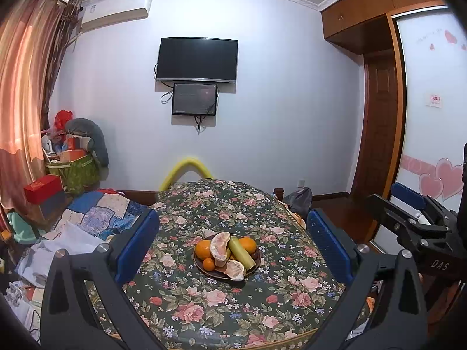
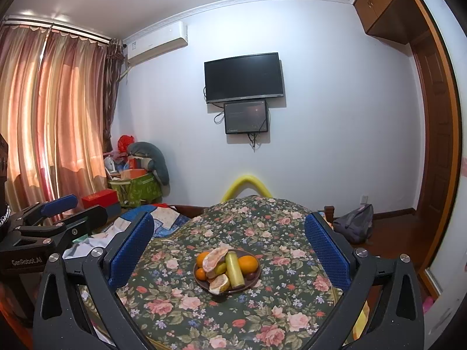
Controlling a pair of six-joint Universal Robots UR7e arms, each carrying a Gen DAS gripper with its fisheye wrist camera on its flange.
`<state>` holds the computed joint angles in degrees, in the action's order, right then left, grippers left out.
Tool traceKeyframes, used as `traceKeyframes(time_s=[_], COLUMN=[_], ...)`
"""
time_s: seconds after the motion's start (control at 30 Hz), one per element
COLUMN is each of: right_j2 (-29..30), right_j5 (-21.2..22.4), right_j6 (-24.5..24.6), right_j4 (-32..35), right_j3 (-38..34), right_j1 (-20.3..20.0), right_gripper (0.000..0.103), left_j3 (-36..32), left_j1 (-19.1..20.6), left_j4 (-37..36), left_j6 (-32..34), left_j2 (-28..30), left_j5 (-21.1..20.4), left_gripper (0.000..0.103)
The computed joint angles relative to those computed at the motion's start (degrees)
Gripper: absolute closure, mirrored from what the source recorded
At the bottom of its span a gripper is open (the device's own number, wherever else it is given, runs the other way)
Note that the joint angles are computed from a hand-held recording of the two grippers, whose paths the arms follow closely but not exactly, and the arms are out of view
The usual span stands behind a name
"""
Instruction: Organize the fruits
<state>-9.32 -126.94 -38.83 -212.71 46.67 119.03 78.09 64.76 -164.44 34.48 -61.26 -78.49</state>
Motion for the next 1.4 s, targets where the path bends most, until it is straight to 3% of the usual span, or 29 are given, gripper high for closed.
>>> traceKeyframes(time_s=[1.4], right_j2=[-0.4], right_j5=[-0.5], right_j6=[-0.2], right_j4=[0.0], right_j3=[0.0], right_j1=[0.5], right_gripper=[0.000], left_j3=[-0.2], left_j1=[0.1], left_j4=[0.5], left_j6=[-0.6], left_j2=[0.0], left_j5=[-0.5], left_gripper=[0.000])
